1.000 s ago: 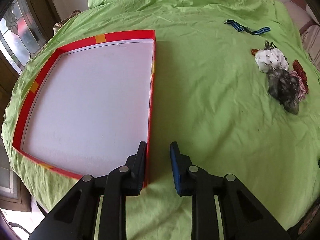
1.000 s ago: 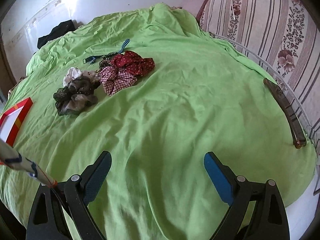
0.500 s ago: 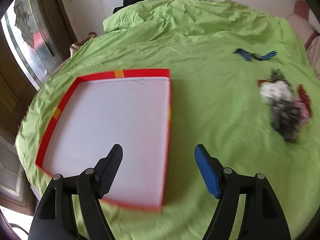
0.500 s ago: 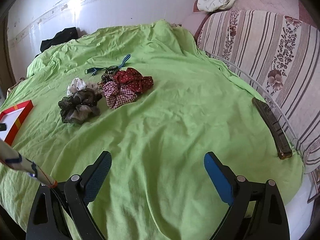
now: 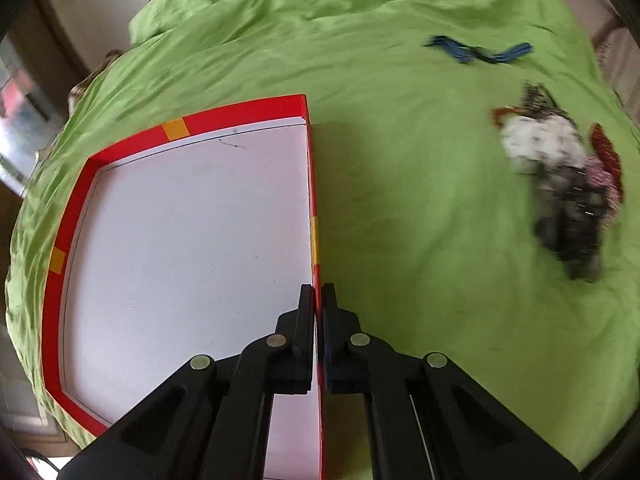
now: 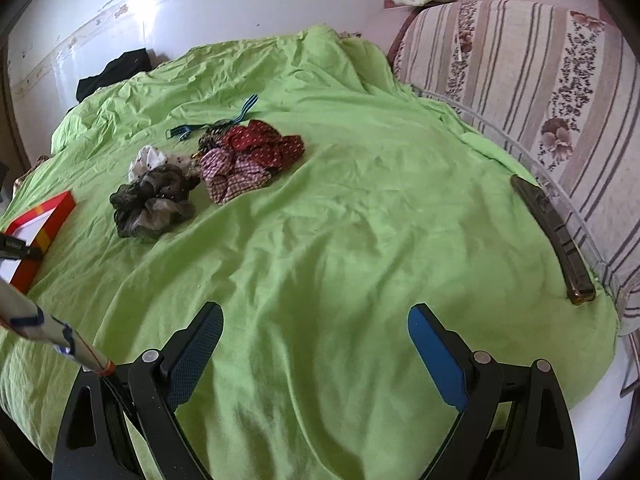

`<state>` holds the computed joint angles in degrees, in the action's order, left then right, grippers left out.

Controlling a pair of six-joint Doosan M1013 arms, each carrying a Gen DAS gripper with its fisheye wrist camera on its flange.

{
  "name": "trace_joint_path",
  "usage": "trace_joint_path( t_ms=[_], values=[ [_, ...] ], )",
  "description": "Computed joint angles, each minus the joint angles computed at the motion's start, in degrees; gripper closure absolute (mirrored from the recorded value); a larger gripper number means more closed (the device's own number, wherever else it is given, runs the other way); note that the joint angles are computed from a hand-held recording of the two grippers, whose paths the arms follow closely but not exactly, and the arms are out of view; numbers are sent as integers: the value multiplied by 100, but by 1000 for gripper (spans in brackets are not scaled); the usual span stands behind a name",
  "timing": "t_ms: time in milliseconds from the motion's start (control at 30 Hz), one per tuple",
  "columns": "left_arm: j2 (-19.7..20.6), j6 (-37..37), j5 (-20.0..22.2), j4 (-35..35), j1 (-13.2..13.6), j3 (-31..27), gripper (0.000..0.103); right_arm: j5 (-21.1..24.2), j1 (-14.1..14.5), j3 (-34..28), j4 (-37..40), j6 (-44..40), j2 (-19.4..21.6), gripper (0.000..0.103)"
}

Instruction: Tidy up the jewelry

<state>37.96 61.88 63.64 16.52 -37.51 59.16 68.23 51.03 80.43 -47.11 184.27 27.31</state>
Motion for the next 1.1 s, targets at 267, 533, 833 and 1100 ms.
trace_joint_path(
  t_ms=[267,533,833,1100],
  values=[
    [-183,-445,-379,573,-193,177,98,225,81,-100,-420,8,-41,7],
    [-1016,-1311,-1532,330,-339,1093,50,181,80,-307,-1078,224,-100,10],
    [-1419,-1424,-2141,-122,-599,1627,48,-960,30,-149,-1659,1449,-464,15],
    [-1509,-1601,-2048,427,-813,1770,48,-1160,30,-41,-1715,2092,-530,15]
  ],
)
